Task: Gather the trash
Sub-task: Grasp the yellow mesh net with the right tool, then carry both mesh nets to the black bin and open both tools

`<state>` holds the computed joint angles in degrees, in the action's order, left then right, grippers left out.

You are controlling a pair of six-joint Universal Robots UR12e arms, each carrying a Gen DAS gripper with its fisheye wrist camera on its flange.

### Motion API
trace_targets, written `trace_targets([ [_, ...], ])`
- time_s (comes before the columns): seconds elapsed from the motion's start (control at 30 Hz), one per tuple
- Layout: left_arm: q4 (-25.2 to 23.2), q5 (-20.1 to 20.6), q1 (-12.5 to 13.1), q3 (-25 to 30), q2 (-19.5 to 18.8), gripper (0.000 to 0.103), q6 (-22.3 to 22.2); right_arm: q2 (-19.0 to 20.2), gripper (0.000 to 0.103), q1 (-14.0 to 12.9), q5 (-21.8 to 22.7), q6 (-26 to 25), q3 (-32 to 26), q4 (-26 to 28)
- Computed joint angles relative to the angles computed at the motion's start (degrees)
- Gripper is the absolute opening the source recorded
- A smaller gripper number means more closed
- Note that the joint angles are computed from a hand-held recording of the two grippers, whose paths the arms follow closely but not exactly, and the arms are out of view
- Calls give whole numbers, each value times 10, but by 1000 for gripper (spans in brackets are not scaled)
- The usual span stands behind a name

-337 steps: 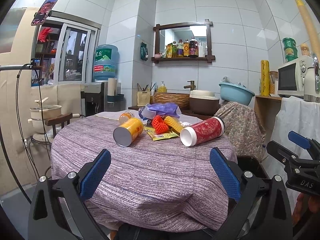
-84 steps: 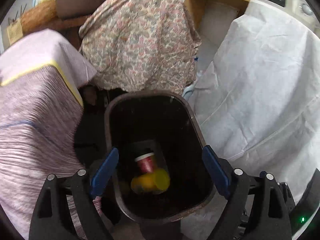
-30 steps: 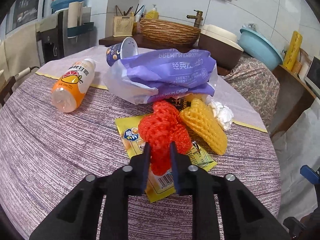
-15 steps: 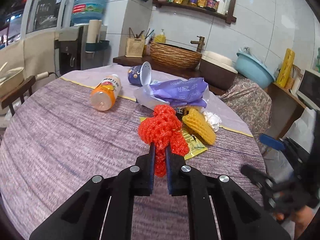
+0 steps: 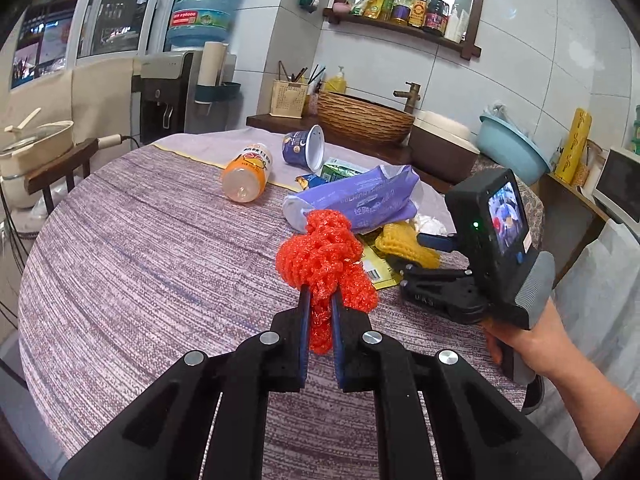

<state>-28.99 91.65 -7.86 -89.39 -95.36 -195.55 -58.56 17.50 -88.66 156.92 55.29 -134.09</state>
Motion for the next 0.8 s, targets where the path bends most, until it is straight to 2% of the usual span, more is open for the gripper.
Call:
trace_targets([
  [0.03, 1, -1, 0, -5, 3, 10, -1, 1, 41, 0, -5, 1, 0, -4],
  [0.1, 2, -3, 1, -8, 5, 10, -3, -7, 30, -5, 16, 12, 12, -18],
  [0.23, 10, 5, -4, -17, 10, 10, -2, -26, 23, -14, 58, 28, 35, -33],
  [0.37, 21, 2, -8, -24, 16, 10, -4, -52, 20, -28, 124, 56, 66, -37],
  [0.57, 28, 3, -16, -33, 22, 10, -14, -99, 19, -58, 239, 131, 127, -66],
  [0.8, 45, -39, -31, -38, 21, 10, -19, -157, 19, -97, 326, 228, 222, -148],
])
